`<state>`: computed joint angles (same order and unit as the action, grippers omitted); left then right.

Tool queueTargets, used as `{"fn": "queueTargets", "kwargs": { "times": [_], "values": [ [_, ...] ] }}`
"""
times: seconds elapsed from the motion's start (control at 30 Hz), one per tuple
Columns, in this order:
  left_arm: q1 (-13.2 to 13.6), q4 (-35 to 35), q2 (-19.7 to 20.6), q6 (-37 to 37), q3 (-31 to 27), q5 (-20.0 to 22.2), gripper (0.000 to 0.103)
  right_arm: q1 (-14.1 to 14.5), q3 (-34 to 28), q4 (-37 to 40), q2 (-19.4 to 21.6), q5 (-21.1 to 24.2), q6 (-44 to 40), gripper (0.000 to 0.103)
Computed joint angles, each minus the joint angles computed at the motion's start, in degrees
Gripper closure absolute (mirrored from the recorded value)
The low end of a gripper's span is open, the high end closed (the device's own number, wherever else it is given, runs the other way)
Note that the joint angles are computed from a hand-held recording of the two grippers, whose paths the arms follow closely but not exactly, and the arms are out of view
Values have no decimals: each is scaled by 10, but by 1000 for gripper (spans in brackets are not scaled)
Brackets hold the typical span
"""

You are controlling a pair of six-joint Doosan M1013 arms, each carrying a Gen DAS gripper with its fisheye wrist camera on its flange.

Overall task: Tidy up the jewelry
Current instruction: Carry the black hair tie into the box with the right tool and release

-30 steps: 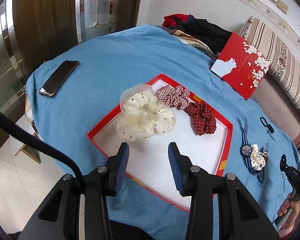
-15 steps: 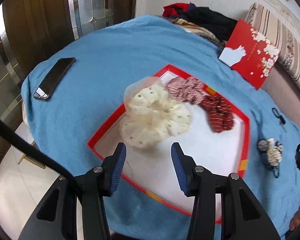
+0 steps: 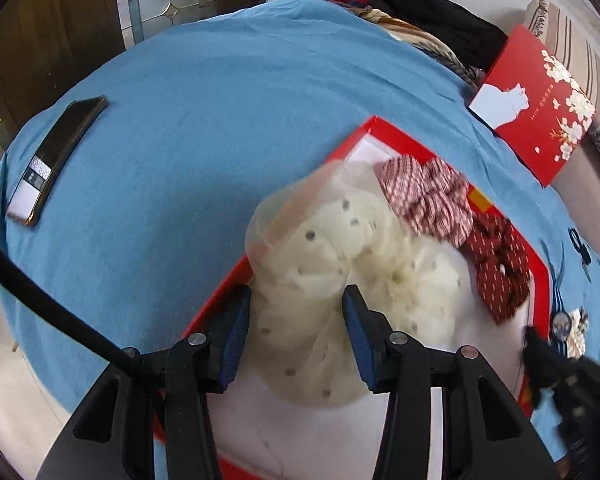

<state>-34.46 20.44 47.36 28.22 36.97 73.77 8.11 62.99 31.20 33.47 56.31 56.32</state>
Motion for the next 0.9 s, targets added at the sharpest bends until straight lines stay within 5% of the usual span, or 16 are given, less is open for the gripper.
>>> {"fn": "queueTargets", "kwargs": {
  "times": [0.27, 0.47, 0.9],
  "values": [
    [-12, 27, -49, -47, 57, -43, 58, 16, -22, -27, 25, -1, 38, 89],
    [-41, 95, -84, -96, 89, -26, 58, 3, 14, 11, -8, -21, 16, 67],
    [-91, 145, -71, -88, 22, 44, 49, -105, 152, 92, -105, -93, -52, 67]
  ]
}}
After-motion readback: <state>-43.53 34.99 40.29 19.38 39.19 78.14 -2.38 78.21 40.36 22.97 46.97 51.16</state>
